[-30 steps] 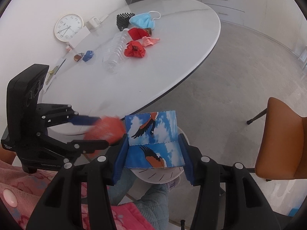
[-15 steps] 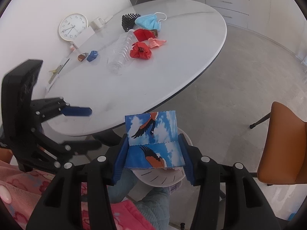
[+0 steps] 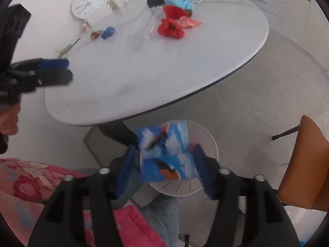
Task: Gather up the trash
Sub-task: 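Drop the red packet and blue-white box into the wastebasket from both tools, then move both open tools back over the table toward the snack bag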
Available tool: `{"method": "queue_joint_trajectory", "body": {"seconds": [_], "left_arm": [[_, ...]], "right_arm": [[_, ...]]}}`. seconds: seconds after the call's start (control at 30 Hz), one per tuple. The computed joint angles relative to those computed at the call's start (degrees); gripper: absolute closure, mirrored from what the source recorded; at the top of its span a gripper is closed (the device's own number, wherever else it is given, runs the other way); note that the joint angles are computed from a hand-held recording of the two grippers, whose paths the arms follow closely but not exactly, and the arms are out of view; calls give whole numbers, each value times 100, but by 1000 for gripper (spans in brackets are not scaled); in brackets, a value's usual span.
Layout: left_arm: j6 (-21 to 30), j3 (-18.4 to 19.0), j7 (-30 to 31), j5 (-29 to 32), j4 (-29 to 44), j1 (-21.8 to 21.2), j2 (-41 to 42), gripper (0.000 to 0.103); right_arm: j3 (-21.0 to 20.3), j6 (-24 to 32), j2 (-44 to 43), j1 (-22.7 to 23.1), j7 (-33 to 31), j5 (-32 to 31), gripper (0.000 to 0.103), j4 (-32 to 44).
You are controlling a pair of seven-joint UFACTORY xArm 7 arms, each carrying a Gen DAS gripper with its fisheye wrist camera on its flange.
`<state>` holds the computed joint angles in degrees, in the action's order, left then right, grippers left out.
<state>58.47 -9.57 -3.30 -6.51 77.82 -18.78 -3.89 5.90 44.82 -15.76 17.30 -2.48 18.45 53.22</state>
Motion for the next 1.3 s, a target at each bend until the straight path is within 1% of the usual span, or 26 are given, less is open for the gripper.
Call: {"method": "queue_joint_trajectory", "body": {"seconds": [0.03, 0.13, 0.2, 0.27, 0.37, 0.4, 0.43, 0.47, 0.53, 0.7, 0.87, 1.0, 1.2, 1.3], "left_arm": [[2, 8, -78, 39, -14, 15, -18, 19], [18, 36, -182, 110, -66, 58, -95, 19], [9, 47, -248, 196, -104, 90, -166, 19], [-20, 68, -304, 264, -129, 135, -239, 19], [-62, 101, -457, 370, -134, 221, -319, 19], [-75, 108, -508, 399, -126, 246, -336, 17], [-87, 126, -580, 437, -109, 284, -359, 11], [-122, 122, -678, 503, -102, 313, -377, 9], [-271, 145, -789, 587, -148, 376, -457, 9], [-245, 209, -822, 715, -16, 515, -442, 9], [-223, 314, -654, 756, 64, 657, -442, 9], [-153, 425, -505, 702, 208, 802, -357, 8], [-179, 616, -214, 656, 405, 1082, -166, 8], [-189, 743, 13, 547, 564, 1256, -4, 8]], "right_arm": [[2, 15, 84, 14, -24, 9, 31, 38], [49, 61, 223, -24, 92, -124, 28, 162], [65, -1, 186, -66, 243, -196, 23, 197], [107, -110, 63, -137, 500, -386, 13, 225], [194, -265, -118, -293, 993, -871, 3, 334], [206, -299, -151, -331, 1116, -998, 2, 404], [209, -345, -167, -361, 1217, -1095, 2, 485], [200, -369, -172, -380, 1297, -1158, 2, 573], [165, -406, -115, -395, 1390, -1202, 2, 767], [219, -390, 164, -421, 1646, -1458, 2, 1240], [244, -330, 418, -345, 1750, -1521, 2, 1520], [319, -259, 735, -263, 1988, -1616, 2, 1849], [426, -125, 1379, -45, 2364, -1887, 2, 2570], [476, -5, 1841, 140, 2578, -2090, 2, 3108]]}}
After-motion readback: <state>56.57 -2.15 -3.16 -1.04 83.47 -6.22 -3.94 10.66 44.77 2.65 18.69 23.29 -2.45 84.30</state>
